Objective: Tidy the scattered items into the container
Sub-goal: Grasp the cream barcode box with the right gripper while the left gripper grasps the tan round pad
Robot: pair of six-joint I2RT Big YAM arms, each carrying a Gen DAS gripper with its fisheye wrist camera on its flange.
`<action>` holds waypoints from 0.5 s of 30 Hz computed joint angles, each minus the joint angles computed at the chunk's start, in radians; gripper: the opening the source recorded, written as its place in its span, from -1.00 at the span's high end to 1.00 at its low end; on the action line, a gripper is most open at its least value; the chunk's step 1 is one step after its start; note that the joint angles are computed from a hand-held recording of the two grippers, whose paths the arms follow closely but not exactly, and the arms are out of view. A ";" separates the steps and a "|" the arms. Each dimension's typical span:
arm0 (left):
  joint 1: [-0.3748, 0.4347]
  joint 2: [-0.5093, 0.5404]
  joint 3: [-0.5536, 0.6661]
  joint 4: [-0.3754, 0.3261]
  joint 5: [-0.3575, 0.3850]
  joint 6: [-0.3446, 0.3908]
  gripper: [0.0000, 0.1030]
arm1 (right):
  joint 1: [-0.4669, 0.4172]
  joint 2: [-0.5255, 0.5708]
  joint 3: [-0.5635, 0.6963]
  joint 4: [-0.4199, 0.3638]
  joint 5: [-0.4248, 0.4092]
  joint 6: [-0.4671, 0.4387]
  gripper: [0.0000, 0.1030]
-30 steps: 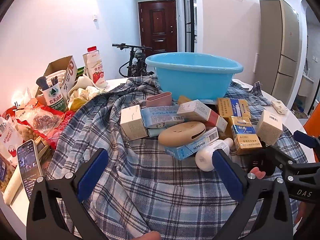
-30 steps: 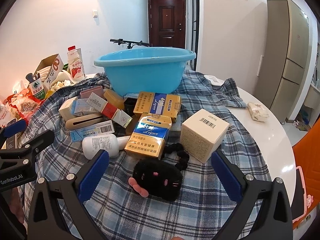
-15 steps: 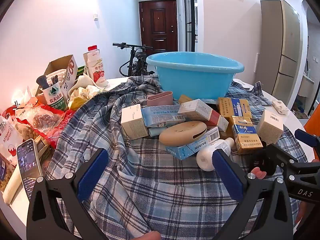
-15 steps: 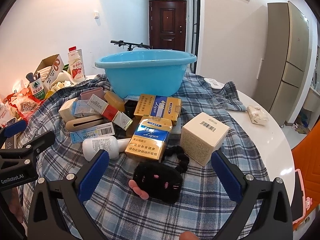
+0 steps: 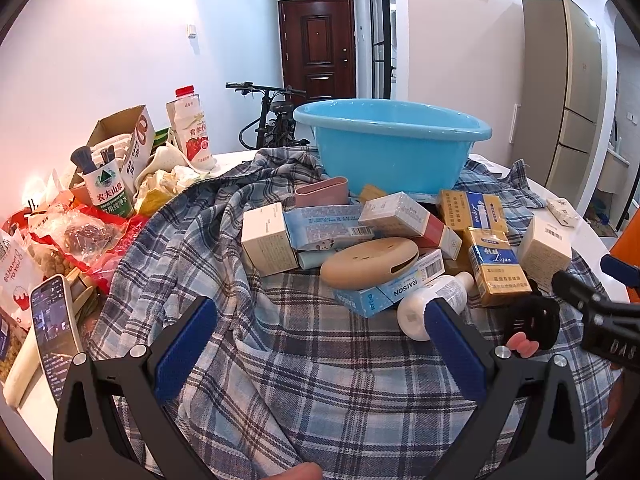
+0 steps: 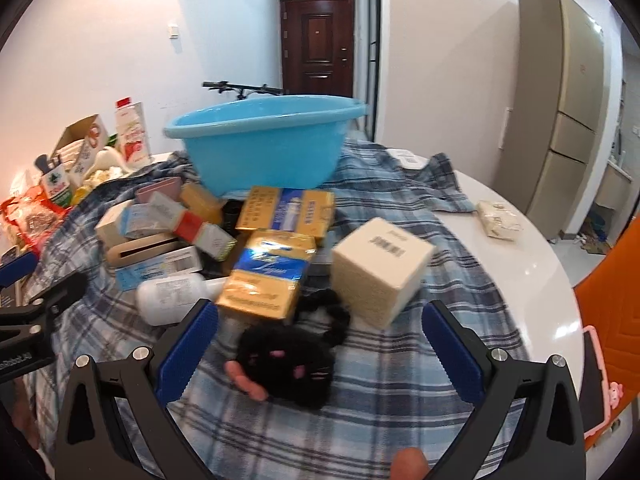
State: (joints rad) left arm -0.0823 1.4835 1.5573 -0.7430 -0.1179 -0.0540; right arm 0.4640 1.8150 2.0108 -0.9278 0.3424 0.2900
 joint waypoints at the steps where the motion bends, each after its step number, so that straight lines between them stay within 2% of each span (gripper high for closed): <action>1: 0.000 0.003 0.001 -0.001 0.005 -0.002 -1.00 | -0.006 0.000 0.000 -0.003 -0.002 0.008 -1.00; 4: 0.000 0.014 0.008 -0.004 0.020 -0.005 -1.00 | -0.028 0.020 0.023 -0.022 -0.018 0.035 -1.00; 7: -0.003 0.021 0.010 -0.001 0.034 0.001 -1.00 | -0.035 0.067 0.089 -0.059 -0.006 0.008 -1.00; 10: -0.002 0.027 0.013 -0.002 0.046 0.005 -1.00 | -0.042 0.142 0.200 -0.143 0.038 0.005 -1.00; 15: 0.009 0.038 0.019 0.000 0.071 0.000 -1.00 | -0.067 0.251 0.354 -0.260 0.034 0.081 -1.00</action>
State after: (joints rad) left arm -0.0734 1.5215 1.5763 -0.7434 -0.0471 -0.0540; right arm 0.3967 2.0659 2.3647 -1.1874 0.3766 0.3706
